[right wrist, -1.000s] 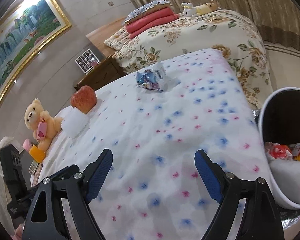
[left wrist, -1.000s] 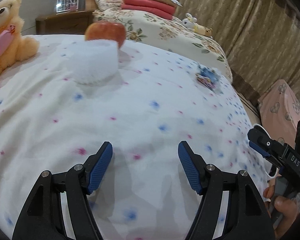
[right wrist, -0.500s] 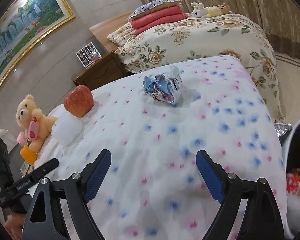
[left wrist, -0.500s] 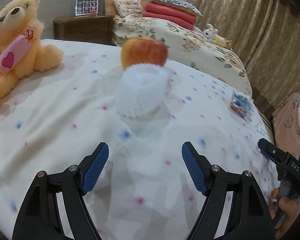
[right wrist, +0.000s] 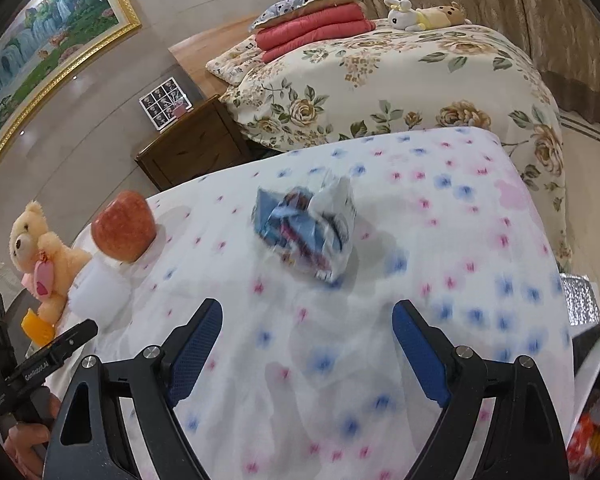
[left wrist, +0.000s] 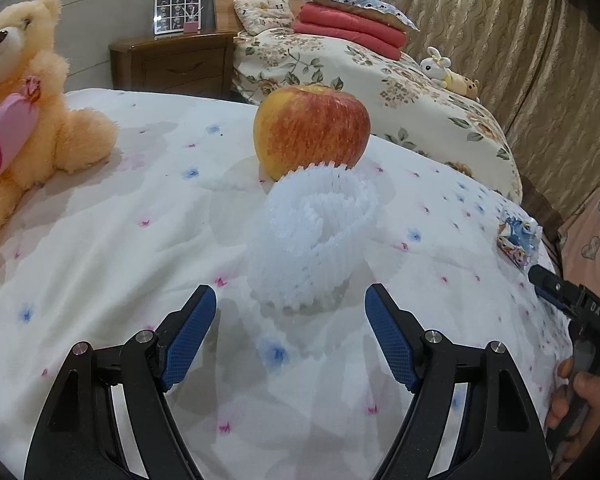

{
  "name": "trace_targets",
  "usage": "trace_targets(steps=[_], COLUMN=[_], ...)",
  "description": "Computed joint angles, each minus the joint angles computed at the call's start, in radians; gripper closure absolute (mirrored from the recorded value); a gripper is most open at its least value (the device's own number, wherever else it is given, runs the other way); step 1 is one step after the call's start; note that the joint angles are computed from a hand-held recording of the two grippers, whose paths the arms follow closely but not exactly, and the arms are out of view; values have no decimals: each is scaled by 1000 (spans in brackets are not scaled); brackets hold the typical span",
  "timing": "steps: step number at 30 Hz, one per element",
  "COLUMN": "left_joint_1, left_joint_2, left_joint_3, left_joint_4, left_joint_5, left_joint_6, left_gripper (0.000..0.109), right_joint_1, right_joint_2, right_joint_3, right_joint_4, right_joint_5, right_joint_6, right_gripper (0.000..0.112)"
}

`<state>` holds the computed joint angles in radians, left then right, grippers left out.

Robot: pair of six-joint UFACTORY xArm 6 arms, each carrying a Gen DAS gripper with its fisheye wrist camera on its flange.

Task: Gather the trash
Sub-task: 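Move the left tool to the white foam net while the right tool approaches the blue-white wrapper, then grasp the white foam net with the left tool while the right tool grasps the blue-white wrapper, then carry the foam net and blue-white wrapper over the trash bin with both tools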

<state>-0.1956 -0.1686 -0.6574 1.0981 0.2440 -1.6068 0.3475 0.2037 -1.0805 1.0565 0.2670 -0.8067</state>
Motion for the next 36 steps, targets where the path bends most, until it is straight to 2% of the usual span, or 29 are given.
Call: trace_targets(steps=[6, 8, 9, 10, 11, 12, 13, 14, 15, 19, 21, 28, 36], left_joint_1=[0, -3, -1, 3, 8, 11, 15, 16, 17, -14, -21, -103, -209], left_joint_2=[18, 20, 22, 27, 32, 35, 33, 32, 30, 14, 11, 8, 6], left_joint_3=[-27, -32, -31, -31, -30, -29, -28, -29, -28, -25, -20, -17, -24], left_joint_4=[61, 86, 92, 83, 67, 62, 77, 101, 112, 151, 158, 181, 165], left_joint_5=[7, 5, -4, -16, -30, -40, -49, -57, -62, -46, -70, -92, -88], left_joint_6=[-50, -62, -63, -51, -34, -29, -42, -61, -66, -87, -103, -166, -193], left_gripper=[30, 37, 48, 54, 63, 71, 76, 79, 84, 87, 88, 88, 88], right_joint_1=[-6, -3, -1, 1, 4, 6, 6, 8, 8, 13, 16, 17, 7], right_joint_2=[58, 69, 73, 75, 79, 81, 81, 79, 76, 48, 25, -112, -271], right_joint_3=[-69, -81, -86, -88, -88, -87, -82, -77, -75, -46, -22, 120, 279], right_joint_4=[-33, -46, -48, -56, -79, -105, -134, -143, -123, -55, -19, 130, 270], right_joint_5=[0, -7, -9, -14, -25, -30, -38, -47, -51, -63, -56, -18, -27], right_joint_6=[23, 31, 29, 35, 51, 73, 103, 117, 101, 39, 6, -115, -204], right_gripper=[24, 24, 25, 29, 44, 53, 71, 82, 87, 88, 89, 89, 89])
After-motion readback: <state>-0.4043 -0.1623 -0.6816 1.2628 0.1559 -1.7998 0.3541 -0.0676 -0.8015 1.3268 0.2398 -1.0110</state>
